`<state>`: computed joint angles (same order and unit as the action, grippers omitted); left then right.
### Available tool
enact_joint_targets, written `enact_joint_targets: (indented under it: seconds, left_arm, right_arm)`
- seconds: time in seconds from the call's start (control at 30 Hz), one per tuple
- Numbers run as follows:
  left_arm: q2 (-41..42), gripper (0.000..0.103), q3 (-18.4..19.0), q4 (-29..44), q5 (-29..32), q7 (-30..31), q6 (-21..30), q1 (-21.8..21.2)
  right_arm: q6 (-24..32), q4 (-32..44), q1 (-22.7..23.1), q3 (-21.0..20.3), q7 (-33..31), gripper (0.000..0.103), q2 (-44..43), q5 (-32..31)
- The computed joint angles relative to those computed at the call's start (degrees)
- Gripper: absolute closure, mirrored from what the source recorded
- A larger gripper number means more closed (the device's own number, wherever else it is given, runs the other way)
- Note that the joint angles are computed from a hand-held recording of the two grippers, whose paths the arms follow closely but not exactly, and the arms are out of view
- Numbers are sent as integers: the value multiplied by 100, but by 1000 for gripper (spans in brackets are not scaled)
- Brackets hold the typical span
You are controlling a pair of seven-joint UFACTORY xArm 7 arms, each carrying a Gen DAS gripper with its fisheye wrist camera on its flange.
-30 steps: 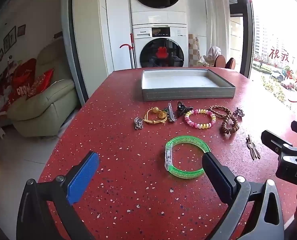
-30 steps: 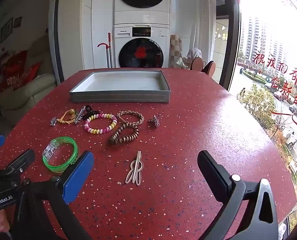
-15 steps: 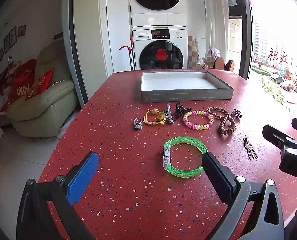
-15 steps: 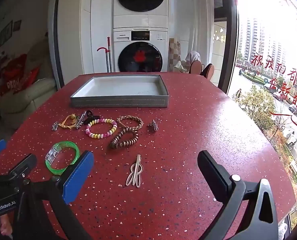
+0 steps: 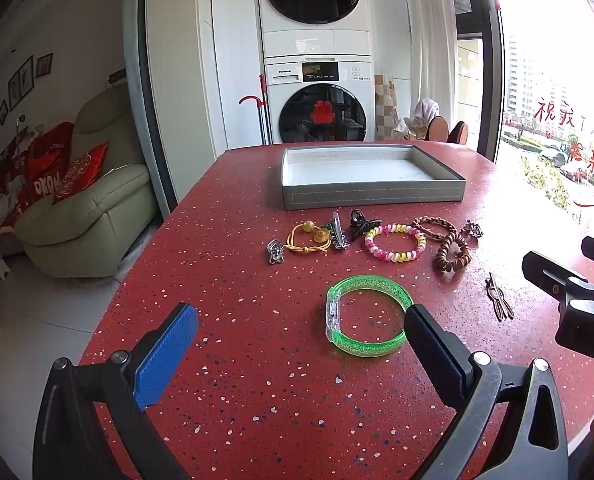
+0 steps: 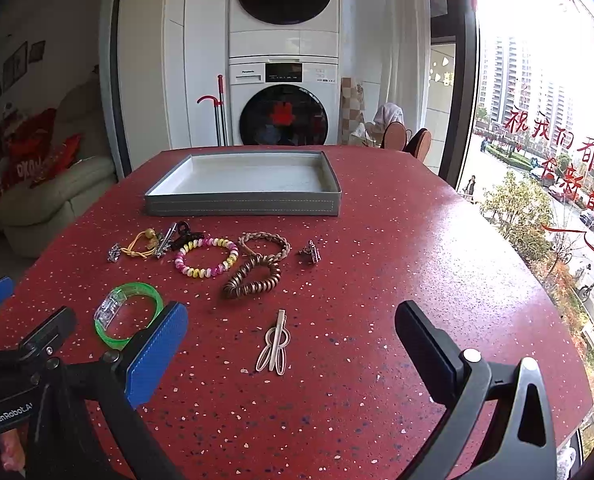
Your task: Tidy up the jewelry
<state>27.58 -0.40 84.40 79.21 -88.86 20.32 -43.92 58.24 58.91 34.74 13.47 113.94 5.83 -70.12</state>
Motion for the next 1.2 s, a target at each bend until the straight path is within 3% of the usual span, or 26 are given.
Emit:
enact_joint_targets:
  seconds: [1.2]
  left_arm:
    - [66,0,68,36,-200,96,-13,-29]
  right_arm:
    - [-132,19,-5,-10,-46,0,8,27]
